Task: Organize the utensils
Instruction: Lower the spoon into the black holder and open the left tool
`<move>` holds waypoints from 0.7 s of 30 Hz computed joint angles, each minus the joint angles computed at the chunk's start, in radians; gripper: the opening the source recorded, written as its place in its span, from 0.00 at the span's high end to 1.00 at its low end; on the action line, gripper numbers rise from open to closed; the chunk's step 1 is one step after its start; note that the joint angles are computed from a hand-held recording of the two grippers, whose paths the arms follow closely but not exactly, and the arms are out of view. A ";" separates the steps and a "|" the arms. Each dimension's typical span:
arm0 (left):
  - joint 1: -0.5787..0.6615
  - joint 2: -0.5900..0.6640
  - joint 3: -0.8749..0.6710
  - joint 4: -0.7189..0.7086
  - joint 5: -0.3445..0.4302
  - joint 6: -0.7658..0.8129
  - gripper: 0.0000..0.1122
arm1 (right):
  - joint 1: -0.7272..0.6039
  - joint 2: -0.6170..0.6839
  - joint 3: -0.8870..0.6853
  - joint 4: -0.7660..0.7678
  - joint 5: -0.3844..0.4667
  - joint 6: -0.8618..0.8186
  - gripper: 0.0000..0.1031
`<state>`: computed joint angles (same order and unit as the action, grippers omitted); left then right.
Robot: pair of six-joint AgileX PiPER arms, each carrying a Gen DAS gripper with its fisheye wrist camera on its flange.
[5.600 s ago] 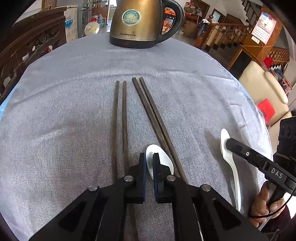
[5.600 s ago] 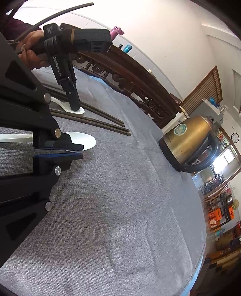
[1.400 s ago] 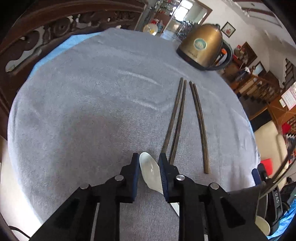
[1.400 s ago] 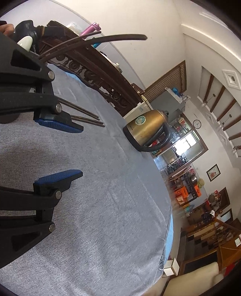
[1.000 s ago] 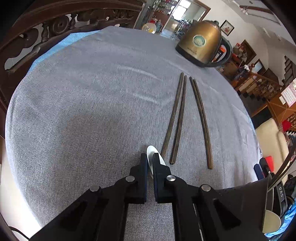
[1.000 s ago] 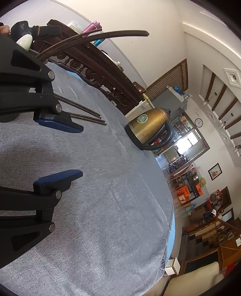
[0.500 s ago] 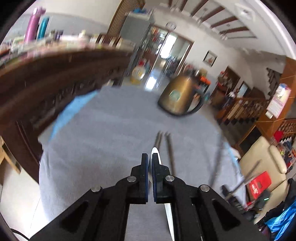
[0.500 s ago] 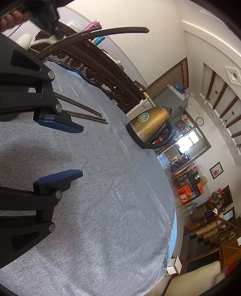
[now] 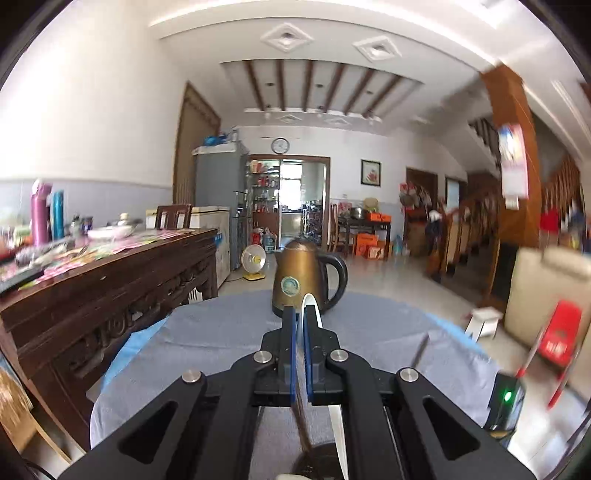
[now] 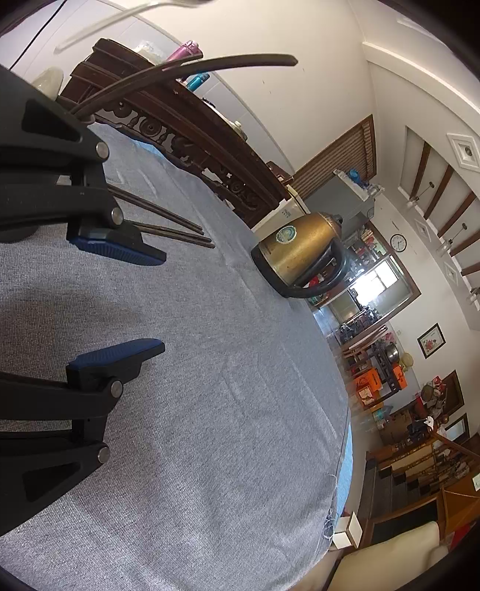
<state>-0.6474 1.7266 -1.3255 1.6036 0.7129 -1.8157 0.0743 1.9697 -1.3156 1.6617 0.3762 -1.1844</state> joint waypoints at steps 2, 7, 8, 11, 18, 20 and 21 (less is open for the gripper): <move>-0.015 0.034 -0.020 -0.009 0.023 0.046 0.97 | -0.001 0.001 0.001 0.009 0.005 -0.009 0.57; -0.025 0.007 -0.005 -0.097 0.005 0.152 0.97 | -0.004 0.000 0.004 0.023 0.016 -0.027 0.57; -0.024 -0.002 0.008 -0.084 -0.002 0.138 0.96 | -0.004 0.000 0.004 0.026 0.018 -0.032 0.57; -0.015 -0.036 0.024 -0.076 -0.034 0.130 0.94 | -0.007 -0.002 0.009 0.038 0.022 -0.046 0.57; 0.043 -0.145 0.059 -0.125 -0.100 0.096 0.80 | -0.007 0.002 -0.001 0.007 0.021 -0.015 0.57; 0.083 -0.175 0.071 -0.145 -0.119 0.097 0.78 | -0.006 0.004 -0.005 -0.004 0.020 -0.003 0.57; 0.118 -0.192 0.071 -0.177 -0.134 0.114 0.74 | -0.006 0.004 -0.005 -0.004 0.019 -0.002 0.57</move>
<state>-0.5294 1.5344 -1.2543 1.4262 0.5788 -1.7015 0.0685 1.9737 -1.3207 1.6575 0.3956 -1.1864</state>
